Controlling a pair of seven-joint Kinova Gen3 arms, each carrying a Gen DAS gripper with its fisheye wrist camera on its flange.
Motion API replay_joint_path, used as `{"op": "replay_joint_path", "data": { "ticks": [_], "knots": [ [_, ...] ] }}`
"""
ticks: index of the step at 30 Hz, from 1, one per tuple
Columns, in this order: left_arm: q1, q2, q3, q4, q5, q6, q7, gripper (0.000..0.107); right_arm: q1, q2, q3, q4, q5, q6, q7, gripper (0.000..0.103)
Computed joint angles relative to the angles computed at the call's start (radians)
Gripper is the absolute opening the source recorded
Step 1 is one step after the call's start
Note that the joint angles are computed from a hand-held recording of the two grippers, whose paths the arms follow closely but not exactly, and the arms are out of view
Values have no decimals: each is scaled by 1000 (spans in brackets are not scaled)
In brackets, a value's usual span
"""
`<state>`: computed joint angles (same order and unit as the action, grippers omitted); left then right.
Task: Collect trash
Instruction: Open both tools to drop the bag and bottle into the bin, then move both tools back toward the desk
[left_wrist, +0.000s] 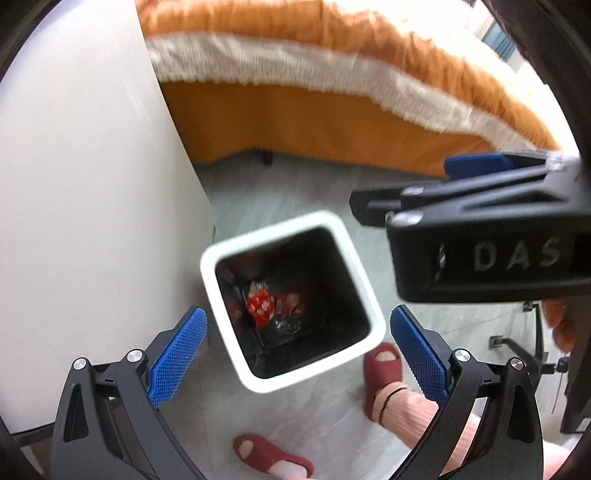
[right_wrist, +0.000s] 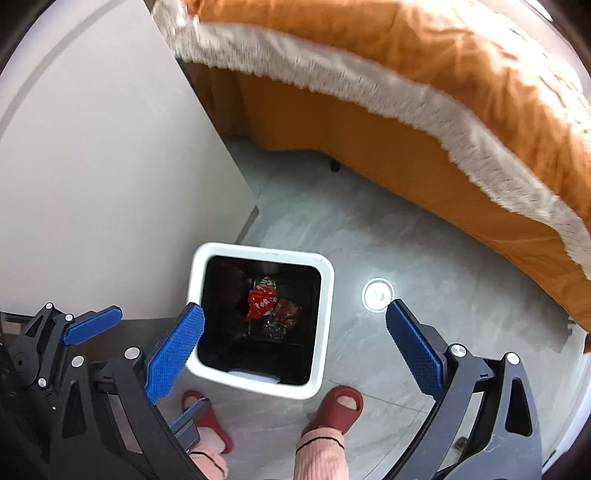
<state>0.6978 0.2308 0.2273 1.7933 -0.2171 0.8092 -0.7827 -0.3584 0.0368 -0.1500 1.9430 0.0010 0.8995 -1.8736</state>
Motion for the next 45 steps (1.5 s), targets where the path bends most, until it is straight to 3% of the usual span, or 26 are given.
{"op": "replay_joint_path", "data": {
  "ticks": [9,14,22,27,33,39,45],
  "knots": [
    [20,-183,61,-176,-77,266,74,98,-10,-173,-48,-214,49,294,-126,98],
    [6,-288,147,-313,-161,440,150,98,-18,-212,-93,-377,85,435,-177,98],
    [-62,-392,332,-540,-378,759,141,98,-81,-181,-187,-679,155,550,-225,98],
    [-149,-439,428,-636,-507,931,61,98,-170,-112,-241,-855,239,599,-259,98],
    [-222,-570,319,-627,-458,1019,-61,98,-348,14,-280,-1065,376,672,-303,98],
    [-244,-687,150,-569,-374,1056,-175,98,-522,121,-258,-1216,485,732,-331,98],
    [-247,-761,11,-510,-282,1014,-256,98,-673,222,-192,-1334,557,779,-351,98]
  ]
}}
